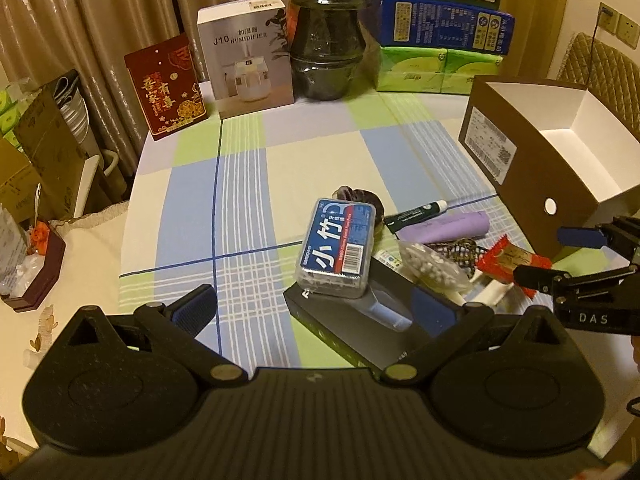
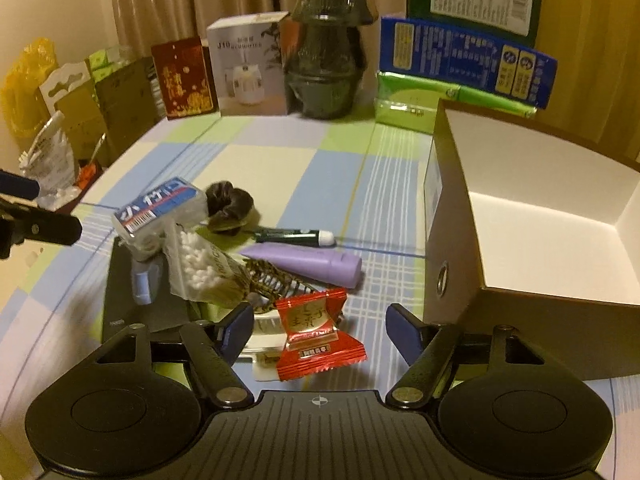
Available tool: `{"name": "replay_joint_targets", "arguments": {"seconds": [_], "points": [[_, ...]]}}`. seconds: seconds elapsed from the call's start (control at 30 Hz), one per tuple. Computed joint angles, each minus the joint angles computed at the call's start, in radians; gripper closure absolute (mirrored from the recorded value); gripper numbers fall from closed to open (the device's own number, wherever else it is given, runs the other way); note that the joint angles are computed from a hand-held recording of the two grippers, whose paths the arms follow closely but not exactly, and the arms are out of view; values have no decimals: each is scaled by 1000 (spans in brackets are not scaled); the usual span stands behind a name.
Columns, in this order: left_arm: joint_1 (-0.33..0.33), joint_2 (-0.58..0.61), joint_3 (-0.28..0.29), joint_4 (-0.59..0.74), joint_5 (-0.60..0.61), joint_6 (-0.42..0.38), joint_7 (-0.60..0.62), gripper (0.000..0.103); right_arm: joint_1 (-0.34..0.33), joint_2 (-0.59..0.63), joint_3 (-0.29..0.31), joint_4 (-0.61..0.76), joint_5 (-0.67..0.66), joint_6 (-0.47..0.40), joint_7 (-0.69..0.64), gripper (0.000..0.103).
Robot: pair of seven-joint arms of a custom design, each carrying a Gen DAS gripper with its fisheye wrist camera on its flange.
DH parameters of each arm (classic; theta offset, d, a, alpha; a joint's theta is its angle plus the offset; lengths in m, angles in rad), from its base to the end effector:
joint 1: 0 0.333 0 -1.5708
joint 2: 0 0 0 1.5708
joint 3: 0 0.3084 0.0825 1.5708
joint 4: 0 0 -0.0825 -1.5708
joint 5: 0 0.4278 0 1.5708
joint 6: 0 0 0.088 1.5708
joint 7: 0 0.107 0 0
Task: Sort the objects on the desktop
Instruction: 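Grasp the red candy packet with the right tool while the left tool approaches the blue floss box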
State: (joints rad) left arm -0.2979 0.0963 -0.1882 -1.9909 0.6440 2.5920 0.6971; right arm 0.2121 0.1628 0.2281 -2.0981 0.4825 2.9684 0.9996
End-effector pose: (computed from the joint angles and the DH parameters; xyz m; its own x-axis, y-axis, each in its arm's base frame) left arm 0.5716 -0.3122 0.4394 -0.0550 -0.9966 -0.0613 -0.7871 0.0810 -0.6115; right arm 0.5986 0.2427 0.3866 0.5320 -0.8461 -0.0324 -0.6372 -0.3749 -0.6733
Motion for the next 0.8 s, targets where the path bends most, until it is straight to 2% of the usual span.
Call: {"name": "replay_joint_targets", "arguments": {"seconds": [0.37, 0.43, 0.8], "points": [[-7, 60, 26, 50, -5, 8, 31, 1, -8, 53, -5, 46, -72, -53, 18, 48], [-8, 71, 29, 59, -13, 9, 46, 1, -5, 61, -7, 49, -94, -49, 30, 60], [-25, 145, 54, 126, -39, 20, 168, 4, -29, 50, 9, 31, -120, 19, 135, 63]]}}
